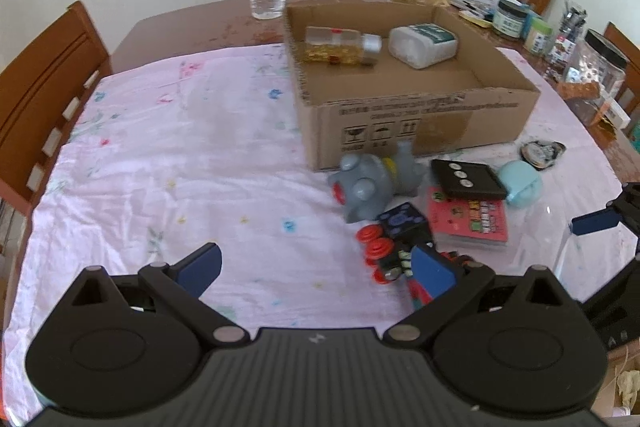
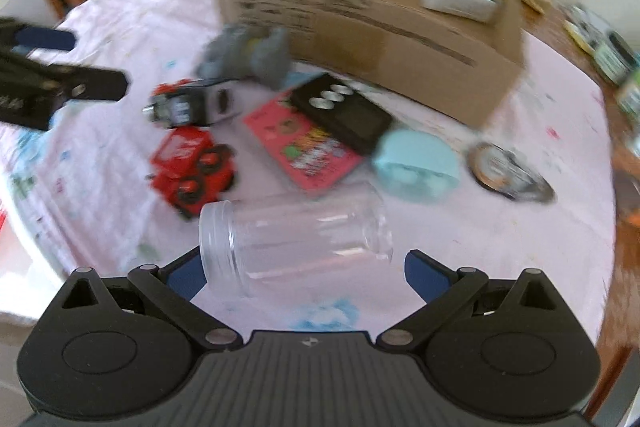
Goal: Organize rigid objects
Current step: 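Grasp the black-blue toy robot with the left tool while the right tool grasps the clear jar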
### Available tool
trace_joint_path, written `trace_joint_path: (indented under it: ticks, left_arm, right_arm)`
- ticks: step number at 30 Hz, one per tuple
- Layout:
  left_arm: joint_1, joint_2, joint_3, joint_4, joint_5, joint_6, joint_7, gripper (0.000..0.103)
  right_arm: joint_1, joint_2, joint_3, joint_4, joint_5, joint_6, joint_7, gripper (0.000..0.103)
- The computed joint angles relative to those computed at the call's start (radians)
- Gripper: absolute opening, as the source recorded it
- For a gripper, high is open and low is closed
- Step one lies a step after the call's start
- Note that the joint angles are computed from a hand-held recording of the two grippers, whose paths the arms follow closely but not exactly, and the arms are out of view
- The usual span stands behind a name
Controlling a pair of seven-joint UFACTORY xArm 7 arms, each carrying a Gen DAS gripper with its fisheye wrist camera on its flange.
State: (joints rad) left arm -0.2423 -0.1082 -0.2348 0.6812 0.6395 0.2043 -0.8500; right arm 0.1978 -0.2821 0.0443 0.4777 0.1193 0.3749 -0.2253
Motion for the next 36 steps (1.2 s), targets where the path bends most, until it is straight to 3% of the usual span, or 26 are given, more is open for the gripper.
trace_joint_path:
  ticks: [3,9,13,16,19,26,34,36]
  left_arm:
    - [-0.012,0.041,0.005,0.031,-0.014,-0.024,0.021,0.101]
    - [-0.066,0.156,0.052,0.120,0.004,-0.052,-0.007,0.101]
    - [-0.120,0.235,0.097,0.177,-0.027,-0.025,-0.014,0.101]
    - [-0.163,0.245,0.142,0.187,0.009,0.013,-0.042,0.101]
    - [-0.161,0.221,0.150,0.160,-0.003,0.024,-0.030,0.101]
    - [-0.129,0.184,0.145,0.106,0.077,0.092,-0.050,0.101]
    - [-0.064,0.146,0.144,0.017,0.098,-0.024,-0.087,0.103]
    - [-0.060,0.142,0.150,0.008,0.191,-0.044,-0.161,0.103]
  right_arm:
    - [-0.048,0.004,0.014,-0.020,-0.048,-0.030,0.071,0.103]
    - [-0.062,0.024,0.013,-0.056,-0.075,-0.086,0.107,0.103]
    - [-0.040,0.031,-0.004,-0.063,-0.050,-0.109,0.105,0.103]
    - [-0.035,0.039,-0.008,-0.055,-0.039,-0.110,0.102,0.103]
    - [-0.026,0.043,-0.015,-0.055,-0.027,-0.118,0.084,0.103]
    - [-0.019,0.048,-0.021,-0.059,-0.007,-0.136,0.057,0.103]
    - [0.006,0.039,-0.040,-0.090,0.039,-0.196,0.003,0.103]
    - [0.014,0.038,-0.046,-0.099,0.048,-0.218,-0.005,0.103]
